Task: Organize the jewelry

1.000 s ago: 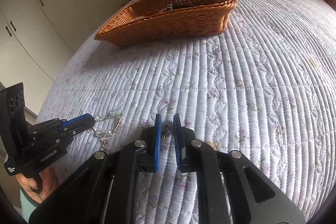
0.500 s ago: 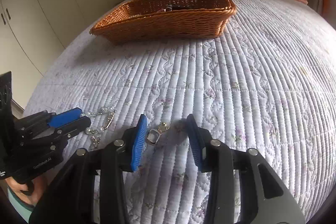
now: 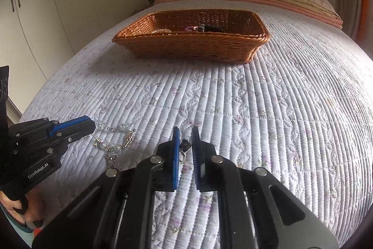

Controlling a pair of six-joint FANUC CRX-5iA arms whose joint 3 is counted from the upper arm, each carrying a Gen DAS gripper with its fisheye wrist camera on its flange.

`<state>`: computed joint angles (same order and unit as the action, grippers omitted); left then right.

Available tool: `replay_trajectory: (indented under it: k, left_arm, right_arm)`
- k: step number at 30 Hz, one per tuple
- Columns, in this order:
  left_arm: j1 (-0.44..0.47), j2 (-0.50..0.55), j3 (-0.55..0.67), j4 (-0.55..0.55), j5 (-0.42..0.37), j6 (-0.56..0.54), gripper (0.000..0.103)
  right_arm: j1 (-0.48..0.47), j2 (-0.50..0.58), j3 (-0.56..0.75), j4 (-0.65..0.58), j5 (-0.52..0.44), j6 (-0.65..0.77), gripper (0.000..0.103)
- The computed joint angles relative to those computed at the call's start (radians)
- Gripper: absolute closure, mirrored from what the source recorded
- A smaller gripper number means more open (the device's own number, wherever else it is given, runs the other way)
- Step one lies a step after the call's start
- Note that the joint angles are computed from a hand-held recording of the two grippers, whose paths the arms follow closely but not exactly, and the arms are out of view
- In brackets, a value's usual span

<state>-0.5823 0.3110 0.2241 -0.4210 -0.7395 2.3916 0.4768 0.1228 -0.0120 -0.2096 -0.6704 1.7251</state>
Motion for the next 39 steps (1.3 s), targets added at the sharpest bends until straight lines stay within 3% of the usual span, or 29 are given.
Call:
replay_trajectory:
  k: [14,21,26,32,39]
  left_arm:
    - [0.001,-0.097,0.011,-0.069,0.109,-0.025,0.096]
    - [0.054,-0.042,0.151,-0.068,0.132,-0.131,0.096]
    - [0.114,0.047,0.257,-0.006,0.151,-0.197,0.095]
    - [0.207,0.168,0.303,0.171,0.206,-0.269,0.095]
    - [0.264,0.276,0.35,0.261,0.187,-0.266,0.095]
  right_arm:
    - [-0.077,-0.007,0.166,-0.185,-0.104,0.148,0.094]
    - [-0.071,0.066,0.321,-0.158,-0.091,0.148,0.094]
    - [-0.051,0.184,0.473,-0.096,-0.098,0.098,0.094]
    - [-0.037,0.396,0.727,-0.034,-0.22,0.02,0.094]
    - [-0.052,0.691,1.15,-0.048,-0.477,-0.073,0.094]
